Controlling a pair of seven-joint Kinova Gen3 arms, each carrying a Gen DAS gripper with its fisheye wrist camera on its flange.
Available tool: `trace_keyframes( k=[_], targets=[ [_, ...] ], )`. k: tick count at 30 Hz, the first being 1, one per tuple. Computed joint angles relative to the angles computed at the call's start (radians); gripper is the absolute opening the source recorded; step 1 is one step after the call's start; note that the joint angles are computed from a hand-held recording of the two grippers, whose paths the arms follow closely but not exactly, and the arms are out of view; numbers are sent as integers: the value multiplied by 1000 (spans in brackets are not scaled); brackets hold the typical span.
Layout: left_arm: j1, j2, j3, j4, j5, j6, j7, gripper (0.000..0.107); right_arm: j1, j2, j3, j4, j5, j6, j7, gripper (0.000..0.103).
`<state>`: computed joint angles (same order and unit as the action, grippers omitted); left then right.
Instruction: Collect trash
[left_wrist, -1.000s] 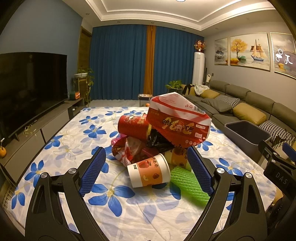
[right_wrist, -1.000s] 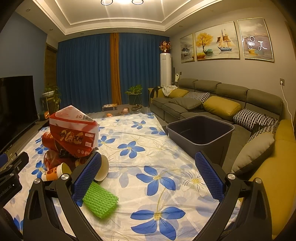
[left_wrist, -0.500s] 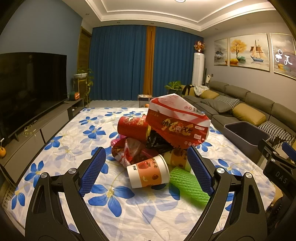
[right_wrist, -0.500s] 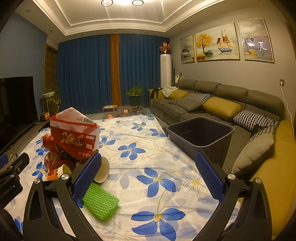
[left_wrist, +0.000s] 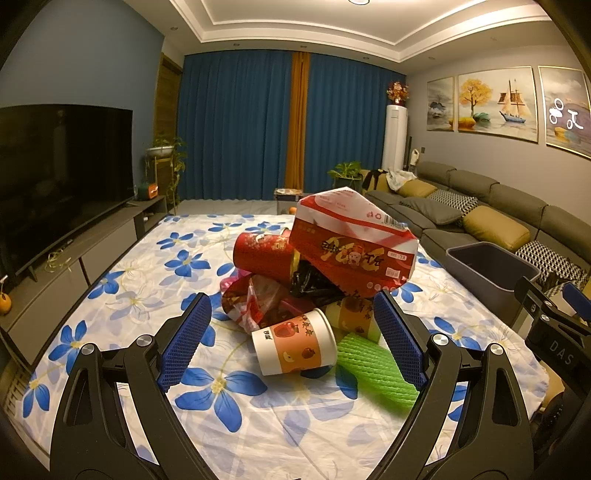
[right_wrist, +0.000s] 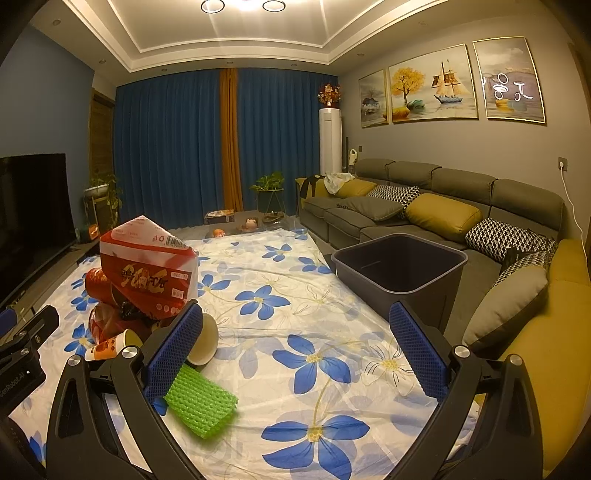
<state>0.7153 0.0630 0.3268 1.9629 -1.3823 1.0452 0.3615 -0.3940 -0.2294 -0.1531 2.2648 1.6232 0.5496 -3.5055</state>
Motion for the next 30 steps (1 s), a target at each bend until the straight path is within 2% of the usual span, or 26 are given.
trace_keyframes(
  k=[30],
  targets=[
    [7,3,1,-9,5,3,-6,88,-5,0,2,2,9,8,-14,98]
  ],
)
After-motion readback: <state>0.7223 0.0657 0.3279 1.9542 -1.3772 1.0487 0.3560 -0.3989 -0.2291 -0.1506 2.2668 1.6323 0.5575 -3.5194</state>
